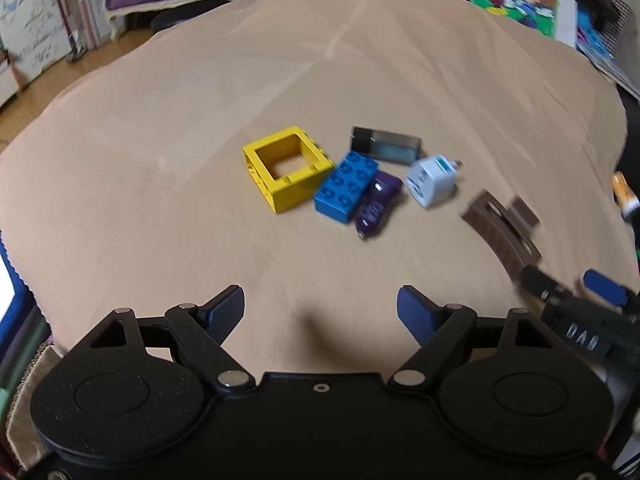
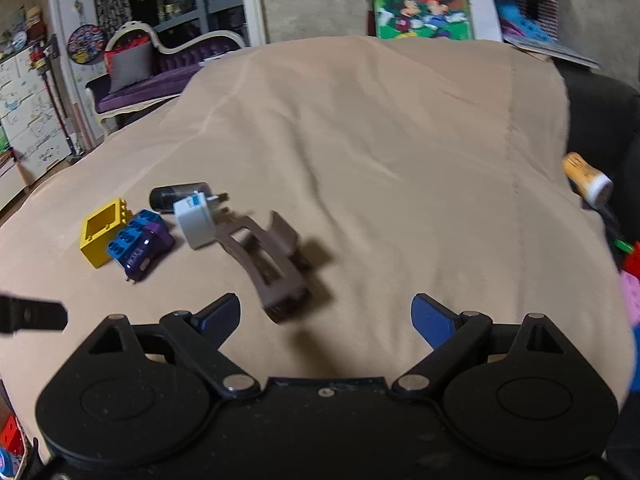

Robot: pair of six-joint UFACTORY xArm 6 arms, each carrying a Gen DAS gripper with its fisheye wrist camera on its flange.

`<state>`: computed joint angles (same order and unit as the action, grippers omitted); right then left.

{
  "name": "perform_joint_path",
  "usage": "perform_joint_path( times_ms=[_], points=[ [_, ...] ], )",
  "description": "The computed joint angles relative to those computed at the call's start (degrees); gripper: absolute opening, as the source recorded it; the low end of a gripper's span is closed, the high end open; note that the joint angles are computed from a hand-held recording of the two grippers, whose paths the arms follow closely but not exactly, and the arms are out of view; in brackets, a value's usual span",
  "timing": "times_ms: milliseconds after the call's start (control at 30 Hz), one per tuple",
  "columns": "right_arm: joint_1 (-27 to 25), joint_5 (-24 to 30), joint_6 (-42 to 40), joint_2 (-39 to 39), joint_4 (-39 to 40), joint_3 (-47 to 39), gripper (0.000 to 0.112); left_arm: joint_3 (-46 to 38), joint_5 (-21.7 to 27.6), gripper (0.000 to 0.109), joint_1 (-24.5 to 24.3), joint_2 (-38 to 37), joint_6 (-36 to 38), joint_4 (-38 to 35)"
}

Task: Organize rigid objects
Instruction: 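Move both tools back toward the remaining items on the cloth, then grasp the yellow frame block with the left tool while the right tool grasps the brown clip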

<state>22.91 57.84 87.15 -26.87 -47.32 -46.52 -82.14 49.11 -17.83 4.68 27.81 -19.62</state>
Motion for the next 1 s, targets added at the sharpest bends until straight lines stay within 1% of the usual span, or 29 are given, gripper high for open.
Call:
perform_joint_path(
  times_ms=[133,200,267,300,333,367,400,500,633,733,767,800,833,867,900,967,1000],
  points=[
    [-2.5,-4.8,-0.3,5.1,-3.3,-1.8,0.093,-6.4,1.8,0.080,0.4,5.0,-2.2,0.1],
    [-3.3,-5.6,0.1,7.6,-5.4,-2.8,0.092,-9.1,2.0,0.080,0.1,7.1,-3.5,0.9],
    [-3.5,-4.8,1.2,10.4,-8.8,-3.9,0.085,-11.5,1.9,0.080,-0.4,9.0,-5.0,1.9],
    [-3.7,-4.8,1.4,11.4,-10.1,-4.1,0.076,-12.4,1.8,0.080,-0.6,9.8,-5.4,2.1],
    [-4.0,-5.4,1.9,12.2,-11.2,-3.9,0.069,-13.5,1.8,0.080,-0.7,10.7,-5.5,2.1],
    [-4.3,-6.2,3.3,12.5,-12.5,-3.4,0.071,-14.3,1.6,0.080,-1.0,11.4,-5.7,2.3],
    [-4.3,-6.8,5.6,12.3,-14.7,-2.6,0.069,-15.1,1.2,0.080,-1.2,12.1,-6.1,2.9],
    [-4.3,-8.1,8.8,11.7,-18.0,-1.0,0.057,-19.2,1.9,0.080,-2.0,15.5,-8.5,4.7],
    [-4.5,-8.5,10.9,11.4,-19.4,-0.3,0.056,-28.1,6.5,0.080,-2.4,22.0,-15.6,5.8],
    [-4.5,-8.9,11.8,11.0,-19.9,0.2,0.055,-35.8,10.3,0.080,-2.8,27.5,-21.3,8.6],
    [-4.6,-9.0,12.0,11.0,-20.1,0.2,0.055,-38.1,11.3,0.082,-2.9,29.1,-22.7,9.5],
    [-4.5,-9.0,12.2,10.8,-20.2,0.4,0.055,-40.4,12.5,0.087,-2.9,30.8,-23.7,9.8],
    [-4.4,-9.0,12.3,10.8,-20.3,0.5,0.055,-43.3,14.2,0.091,-2.8,32.6,-24.2,9.3],
    [-4.4,-9.0,12.5,10.7,-20.4,0.6,0.055,-47.1,16.7,0.092,-2.7,34.9,-24.9,9.4],
    [-4.4,-9.0,12.5,10.7,-20.4,0.6,0.055,-50.6,19.0,0.090,-2.4,36.9,-25.1,8.3],
    [-4.2,-8.8,12.6,10.8,-20.4,0.5,0.055,-56.1,22.9,0.068,-1.4,39.8,-23.3,4.5],
    [-4.3,-8.9,12.5,10.8,-20.4,0.5,0.055,-57.6,24.3,0.061,-1.0,40.4,-22.3,3.1]
  ],
)
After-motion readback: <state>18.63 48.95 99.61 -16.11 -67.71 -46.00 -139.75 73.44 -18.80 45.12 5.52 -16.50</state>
